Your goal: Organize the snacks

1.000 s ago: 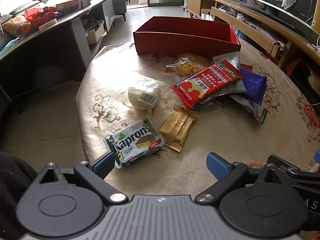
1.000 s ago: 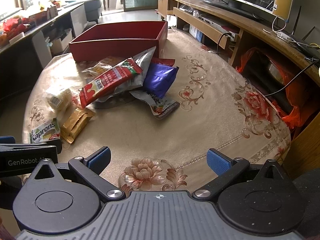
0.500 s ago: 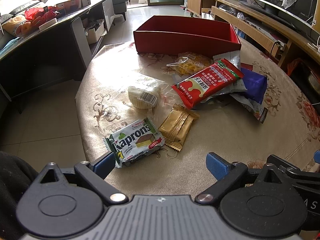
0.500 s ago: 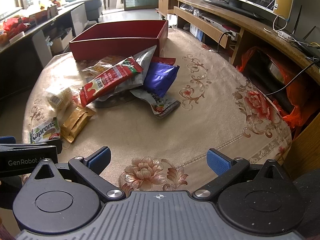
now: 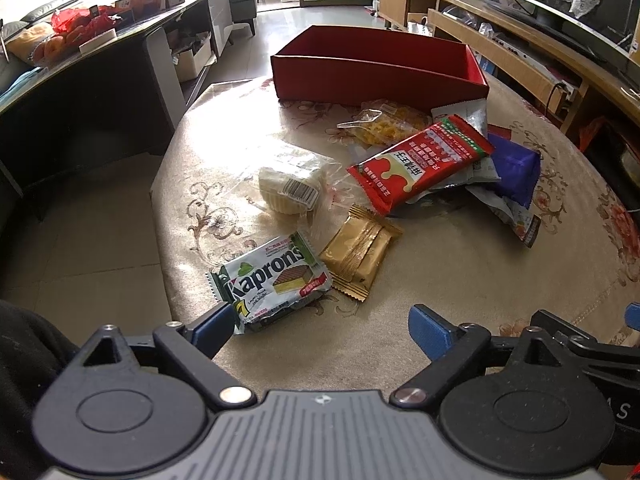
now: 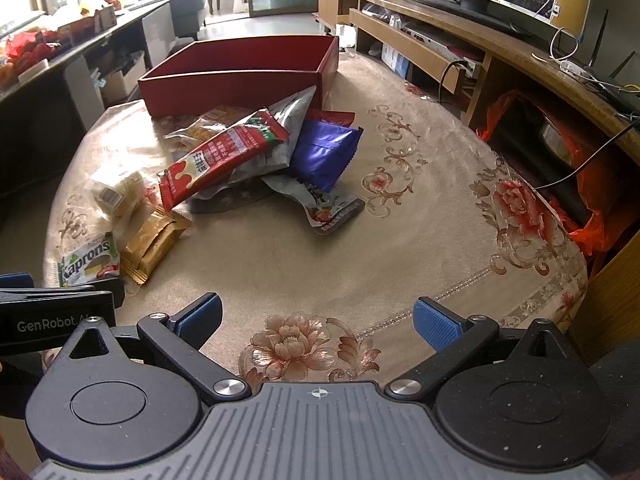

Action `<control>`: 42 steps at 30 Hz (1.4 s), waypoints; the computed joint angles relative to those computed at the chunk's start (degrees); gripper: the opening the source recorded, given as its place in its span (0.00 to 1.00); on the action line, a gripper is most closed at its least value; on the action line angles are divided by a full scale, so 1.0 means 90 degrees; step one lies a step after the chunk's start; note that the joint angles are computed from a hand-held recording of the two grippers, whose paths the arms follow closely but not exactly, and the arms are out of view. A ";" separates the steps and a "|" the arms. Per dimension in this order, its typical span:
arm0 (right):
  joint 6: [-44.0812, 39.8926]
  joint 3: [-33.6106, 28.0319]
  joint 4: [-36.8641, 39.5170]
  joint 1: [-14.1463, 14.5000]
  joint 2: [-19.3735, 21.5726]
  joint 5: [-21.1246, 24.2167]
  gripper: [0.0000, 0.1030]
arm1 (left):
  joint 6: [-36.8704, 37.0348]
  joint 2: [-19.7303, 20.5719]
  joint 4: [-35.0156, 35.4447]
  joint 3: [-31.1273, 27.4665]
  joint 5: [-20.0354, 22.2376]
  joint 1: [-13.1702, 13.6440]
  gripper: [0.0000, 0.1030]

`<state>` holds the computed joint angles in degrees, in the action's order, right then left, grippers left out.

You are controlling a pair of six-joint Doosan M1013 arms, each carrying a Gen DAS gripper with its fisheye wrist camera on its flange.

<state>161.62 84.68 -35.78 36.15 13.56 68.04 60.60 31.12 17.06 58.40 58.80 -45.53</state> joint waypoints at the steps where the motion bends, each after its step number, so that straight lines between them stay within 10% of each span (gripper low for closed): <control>1: -0.0015 -0.0014 0.0012 -0.0006 0.0011 -0.0009 1.00 | -0.0023 0.0016 -0.0010 -0.0032 0.0027 0.0011 0.88; 27: -0.1241 -0.0739 0.0771 -0.0735 0.0434 -0.0740 1.00 | 0.0060 0.1295 -0.0508 -0.2205 0.1074 0.0453 0.89; 42: -0.1946 -0.1087 0.1789 -0.1212 0.0654 -0.1110 1.00 | -0.0394 0.2837 -0.1598 -0.4934 0.3042 0.0767 0.89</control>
<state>144.11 74.89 -19.68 25.24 19.45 58.05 57.06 56.66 2.68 14.00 86.17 -38.63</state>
